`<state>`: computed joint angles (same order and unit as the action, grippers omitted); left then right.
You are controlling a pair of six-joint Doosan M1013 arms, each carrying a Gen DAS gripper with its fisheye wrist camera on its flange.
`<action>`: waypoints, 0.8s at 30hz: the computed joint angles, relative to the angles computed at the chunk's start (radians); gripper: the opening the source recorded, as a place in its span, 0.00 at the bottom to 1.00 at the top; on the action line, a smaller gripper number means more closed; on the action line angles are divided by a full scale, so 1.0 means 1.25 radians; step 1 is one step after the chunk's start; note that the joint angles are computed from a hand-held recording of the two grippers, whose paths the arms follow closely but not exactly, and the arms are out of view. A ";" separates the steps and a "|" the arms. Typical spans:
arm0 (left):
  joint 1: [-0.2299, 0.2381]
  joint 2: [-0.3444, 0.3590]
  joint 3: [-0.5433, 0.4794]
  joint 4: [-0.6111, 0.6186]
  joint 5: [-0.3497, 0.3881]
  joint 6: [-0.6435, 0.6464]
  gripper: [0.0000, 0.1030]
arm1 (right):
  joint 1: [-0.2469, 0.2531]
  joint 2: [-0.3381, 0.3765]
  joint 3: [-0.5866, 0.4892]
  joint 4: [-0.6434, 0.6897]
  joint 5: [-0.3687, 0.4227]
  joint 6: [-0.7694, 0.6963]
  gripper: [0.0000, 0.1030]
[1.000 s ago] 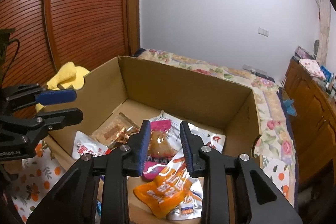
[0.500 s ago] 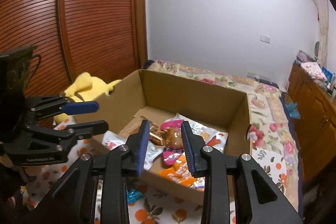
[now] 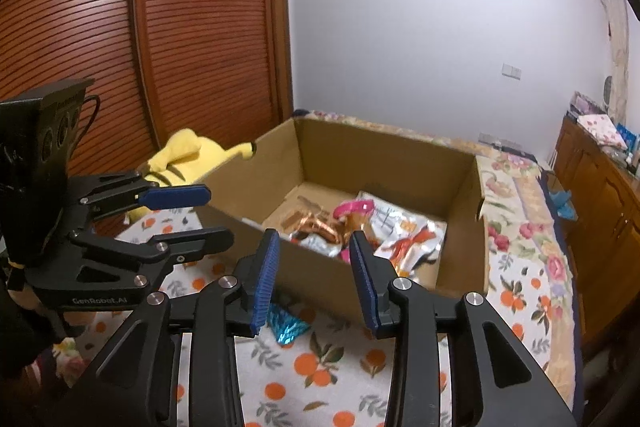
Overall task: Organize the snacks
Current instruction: 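Withdraw both grippers toward the blue foil candy and clear packet on the bed, then grasp the clear small packet with the left gripper while the right grasps the blue foil candy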
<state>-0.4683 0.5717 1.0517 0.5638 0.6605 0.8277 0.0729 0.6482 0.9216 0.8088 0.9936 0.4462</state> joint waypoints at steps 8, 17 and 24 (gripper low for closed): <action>0.003 0.012 0.019 -0.098 0.021 0.054 0.50 | -0.001 0.000 0.026 -0.040 0.015 0.024 0.36; 0.010 0.047 -0.007 -0.201 0.073 0.139 0.50 | 0.001 0.009 0.027 -0.067 0.037 0.052 0.37; 0.016 0.056 -0.008 -0.257 0.088 0.183 0.50 | 0.008 0.025 0.017 -0.098 0.054 0.069 0.37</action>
